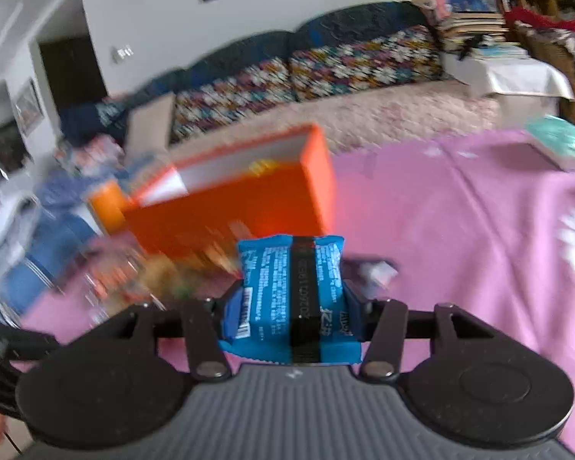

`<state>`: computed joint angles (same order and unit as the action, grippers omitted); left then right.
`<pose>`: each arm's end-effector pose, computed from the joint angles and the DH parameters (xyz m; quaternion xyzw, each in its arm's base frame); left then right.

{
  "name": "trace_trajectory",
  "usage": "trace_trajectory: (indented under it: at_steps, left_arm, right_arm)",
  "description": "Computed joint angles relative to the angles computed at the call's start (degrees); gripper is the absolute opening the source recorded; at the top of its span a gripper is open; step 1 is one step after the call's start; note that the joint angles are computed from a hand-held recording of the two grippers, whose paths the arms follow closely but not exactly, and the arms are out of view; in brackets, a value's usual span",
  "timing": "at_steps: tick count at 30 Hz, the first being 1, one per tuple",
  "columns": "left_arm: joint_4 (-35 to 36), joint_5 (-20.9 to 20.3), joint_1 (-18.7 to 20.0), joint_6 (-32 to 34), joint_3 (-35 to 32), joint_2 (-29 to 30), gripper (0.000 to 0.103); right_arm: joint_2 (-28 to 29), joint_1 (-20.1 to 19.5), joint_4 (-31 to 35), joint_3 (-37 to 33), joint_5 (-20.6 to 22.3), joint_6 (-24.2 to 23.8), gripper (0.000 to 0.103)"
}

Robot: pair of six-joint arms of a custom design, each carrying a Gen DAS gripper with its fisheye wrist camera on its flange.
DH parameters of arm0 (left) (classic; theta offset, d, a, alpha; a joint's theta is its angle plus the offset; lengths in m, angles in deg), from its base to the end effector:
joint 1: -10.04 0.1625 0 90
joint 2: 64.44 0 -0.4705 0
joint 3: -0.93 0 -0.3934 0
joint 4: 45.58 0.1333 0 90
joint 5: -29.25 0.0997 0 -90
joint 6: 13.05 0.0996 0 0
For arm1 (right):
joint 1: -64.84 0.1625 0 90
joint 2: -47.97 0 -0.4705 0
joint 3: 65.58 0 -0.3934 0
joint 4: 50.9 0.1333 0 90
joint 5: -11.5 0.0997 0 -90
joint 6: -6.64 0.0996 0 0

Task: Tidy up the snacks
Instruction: 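Lower both held snacks into the orange box and open both grippers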

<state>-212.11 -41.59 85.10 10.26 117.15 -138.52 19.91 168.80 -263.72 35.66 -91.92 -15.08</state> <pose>0.0170 -0.5802 0.3297 0.2621 0.9061 -0.2791 0.1798 0.2679 -0.6211 0.0205 0.2295 -0.8731 0.4088 0.1340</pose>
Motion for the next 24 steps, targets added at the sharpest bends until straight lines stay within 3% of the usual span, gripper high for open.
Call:
trace_trajectory:
  at_steps: [4, 9, 16, 18, 22, 24]
  left_arm:
    - [-3.00, 0.18, -0.13, 2.31, -7.31, 2.58, 0.018]
    - [-5.97, 1.10, 0.19, 3.33, -19.25, 10.25, 0.018]
    - [-2.60, 7.01, 1.83, 0.22, -33.87, 20.18, 0.019]
    - [-2.07, 9.10, 2.45, 0.31, -38.10, 23.27, 0.020]
    - [-3.05, 12.03, 3.48, -0.02, -42.32, 26.34, 0.028]
    - [-3.98, 8.57, 4.05, -0.90, -39.93, 24.26, 0.032]
  right_arm:
    - [3.50, 2.46, 4.80, -10.77, 2.21, -1.72, 0.054]
    - [9.51, 3.42, 12.13, -25.98, 2.86, -3.96, 0.054]
    - [19.55, 2.11, 20.18, -44.13, 5.45, 1.80, 0.054]
    - [22.08, 1.60, 21.65, -48.05, 7.30, 3.68, 0.054]
    - [24.96, 0.90, 24.14, -52.36, 8.25, 5.54, 0.069]
    - [23.94, 0.62, 22.67, -50.63, 9.61, 7.52, 0.073]
